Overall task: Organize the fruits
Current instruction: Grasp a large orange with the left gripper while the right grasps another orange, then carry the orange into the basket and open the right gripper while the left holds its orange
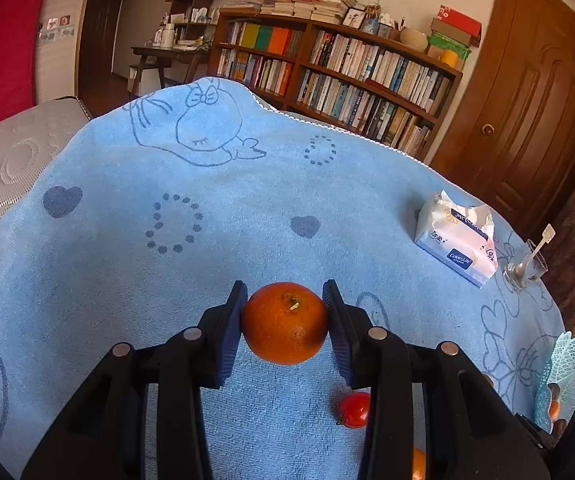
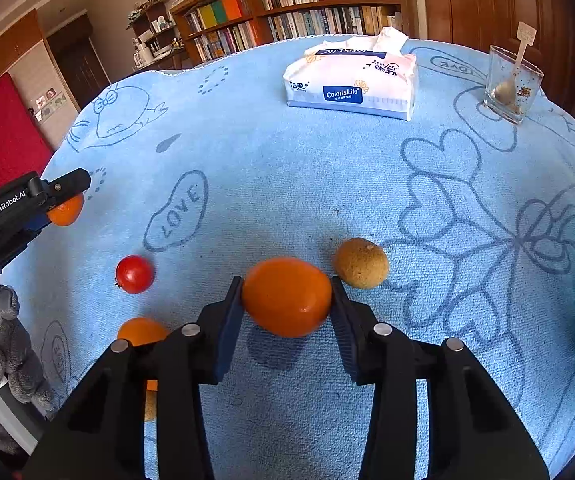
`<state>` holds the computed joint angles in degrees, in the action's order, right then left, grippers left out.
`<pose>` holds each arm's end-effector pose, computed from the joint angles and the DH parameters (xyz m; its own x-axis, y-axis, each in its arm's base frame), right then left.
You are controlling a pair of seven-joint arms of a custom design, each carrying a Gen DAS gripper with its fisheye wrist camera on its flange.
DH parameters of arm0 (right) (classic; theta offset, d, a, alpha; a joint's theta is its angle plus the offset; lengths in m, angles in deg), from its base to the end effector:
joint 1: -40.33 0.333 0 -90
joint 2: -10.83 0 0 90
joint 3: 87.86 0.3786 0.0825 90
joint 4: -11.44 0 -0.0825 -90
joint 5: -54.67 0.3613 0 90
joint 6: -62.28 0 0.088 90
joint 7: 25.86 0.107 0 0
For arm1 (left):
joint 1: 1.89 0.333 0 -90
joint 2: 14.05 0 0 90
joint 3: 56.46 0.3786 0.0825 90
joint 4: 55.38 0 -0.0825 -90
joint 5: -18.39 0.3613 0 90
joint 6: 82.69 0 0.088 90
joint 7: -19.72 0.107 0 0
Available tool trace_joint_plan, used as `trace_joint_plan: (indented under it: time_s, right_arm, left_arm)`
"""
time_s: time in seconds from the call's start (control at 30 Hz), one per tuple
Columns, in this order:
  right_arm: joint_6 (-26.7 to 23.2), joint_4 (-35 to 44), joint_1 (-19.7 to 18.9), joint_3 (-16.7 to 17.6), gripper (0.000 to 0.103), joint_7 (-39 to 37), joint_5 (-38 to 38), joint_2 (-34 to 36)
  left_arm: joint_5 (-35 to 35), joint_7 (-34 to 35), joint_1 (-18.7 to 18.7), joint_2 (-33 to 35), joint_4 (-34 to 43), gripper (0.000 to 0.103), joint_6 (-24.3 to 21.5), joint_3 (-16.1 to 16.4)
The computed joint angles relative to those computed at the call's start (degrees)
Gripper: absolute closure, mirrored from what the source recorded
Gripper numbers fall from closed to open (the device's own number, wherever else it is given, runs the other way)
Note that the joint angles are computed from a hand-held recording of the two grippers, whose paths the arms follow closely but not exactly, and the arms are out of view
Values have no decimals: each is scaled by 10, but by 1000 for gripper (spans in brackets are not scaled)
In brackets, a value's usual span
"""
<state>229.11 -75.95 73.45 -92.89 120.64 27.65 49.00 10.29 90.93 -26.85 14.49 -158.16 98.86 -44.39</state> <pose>0.6598 0.4048 0.4087 0.0515 -0.9724 -0.2277 -0.7500 0.1130 -0.6518 0.6939 -0.1766 0.4554 0.0517 -0.9650 0.2572 -0.6397 -0.2298 -0.7335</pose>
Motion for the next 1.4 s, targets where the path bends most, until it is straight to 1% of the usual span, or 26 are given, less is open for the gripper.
trace_joint_plan:
  time_s: [0.03,0.1,0.17,0.27,0.43,0.57,0.6,0.7,0.8,0.93,1.03,1.13,1.2,1.33,1.4]
  right_arm:
    - [3,-6,3,-3,60,4,-1,-4]
    - [13,-18,5,-6,60,11,-4,-11]
    - [29,-39,20,-26,60,29,-17,-26]
    - [51,-65,56,-76,60,79,-52,-46]
    - [75,-105,122,-170,60,193,-138,-80]
    - [78,-140,178,-248,60,299,-222,-108]
    - [78,-148,187,-261,60,324,-240,-115]
    - [71,-178,217,-301,60,403,-304,-137]
    - [50,-208,245,-332,60,488,-374,-162]
    - [19,-251,264,-354,60,597,-458,-202]
    - [-19,-284,271,-357,60,664,-514,-238]
    - [-64,-313,268,-346,60,701,-545,-273]
    - [-85,-331,259,-337,60,715,-555,-292]
    - [-114,-359,236,-315,60,737,-560,-321]
    - [-117,-367,222,-302,60,739,-558,-327]
  left_arm:
    - [0,-1,-2,-1,-1,63,2,3]
    - [-3,3,8,-3,-5,63,9,-10]
    - [-7,7,10,-4,-7,63,13,-13]
    - [-14,17,18,-8,-12,63,19,-23]
    - [-27,39,32,-12,-14,63,27,-46]
    - [-37,63,54,-15,-17,63,35,-80]
    - [-39,70,59,-15,-17,63,37,-89]
    - [-45,97,87,-17,-18,63,41,-131]
    - [-49,122,99,-18,-20,63,45,-157]
    - [-54,151,111,-16,-19,63,41,-186]
    - [-56,170,114,-15,-20,63,40,-199]
    - [-59,186,119,-15,-22,63,41,-213]
    - [-62,194,119,-14,-22,63,40,-216]
    - [-67,207,121,-13,-22,63,38,-224]
    - [-69,209,116,-13,-20,63,35,-220]
